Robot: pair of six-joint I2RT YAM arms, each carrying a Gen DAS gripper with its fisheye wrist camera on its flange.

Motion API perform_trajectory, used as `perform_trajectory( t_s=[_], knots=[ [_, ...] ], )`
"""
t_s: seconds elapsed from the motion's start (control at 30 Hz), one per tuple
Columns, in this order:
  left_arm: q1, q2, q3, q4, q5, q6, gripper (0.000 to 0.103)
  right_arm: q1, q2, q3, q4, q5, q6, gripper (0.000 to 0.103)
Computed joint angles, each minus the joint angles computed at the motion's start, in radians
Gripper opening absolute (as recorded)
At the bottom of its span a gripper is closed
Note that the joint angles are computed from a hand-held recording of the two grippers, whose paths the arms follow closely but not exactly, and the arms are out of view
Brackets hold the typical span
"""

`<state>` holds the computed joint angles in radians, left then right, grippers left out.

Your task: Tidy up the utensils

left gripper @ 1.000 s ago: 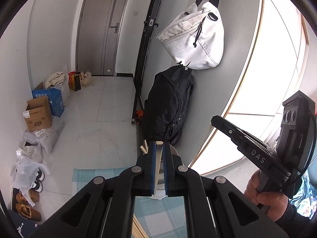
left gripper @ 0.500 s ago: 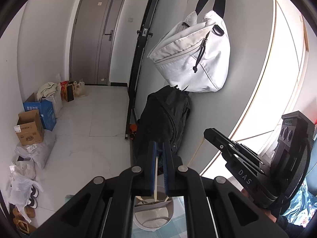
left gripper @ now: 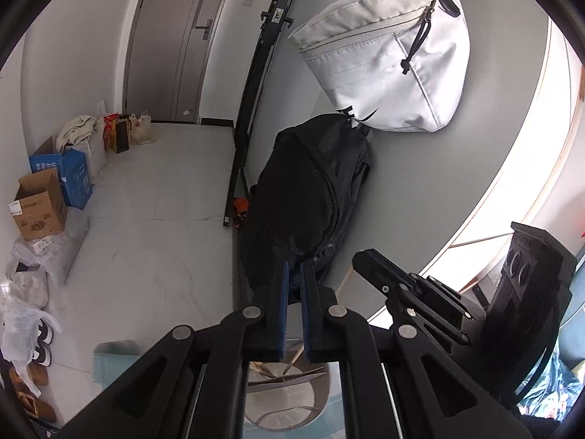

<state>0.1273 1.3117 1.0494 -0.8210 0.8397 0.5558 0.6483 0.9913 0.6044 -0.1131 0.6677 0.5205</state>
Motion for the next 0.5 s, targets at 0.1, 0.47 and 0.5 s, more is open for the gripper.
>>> perform_trajectory(
  t_s=[0.1,0.47,0.5],
  knots=[
    [-0.006,0.026,0.008,0.003,-0.046,-0.007,0.008,-0.019,-0.016,-0.037,0.018,-0.083,0.026,0.009],
    [0.048,-0.02,-0.053,0.036,-0.137,-0.022,0.053,0.082,-0.172,-0.062,-0.146,-0.012,0.209,0.056],
    [0.058,-0.031,-0.058,0.028,-0.137,-0.013,0.053,0.097,-0.177,-0.057,-0.158,-0.001,0.222,0.059]
  ],
)
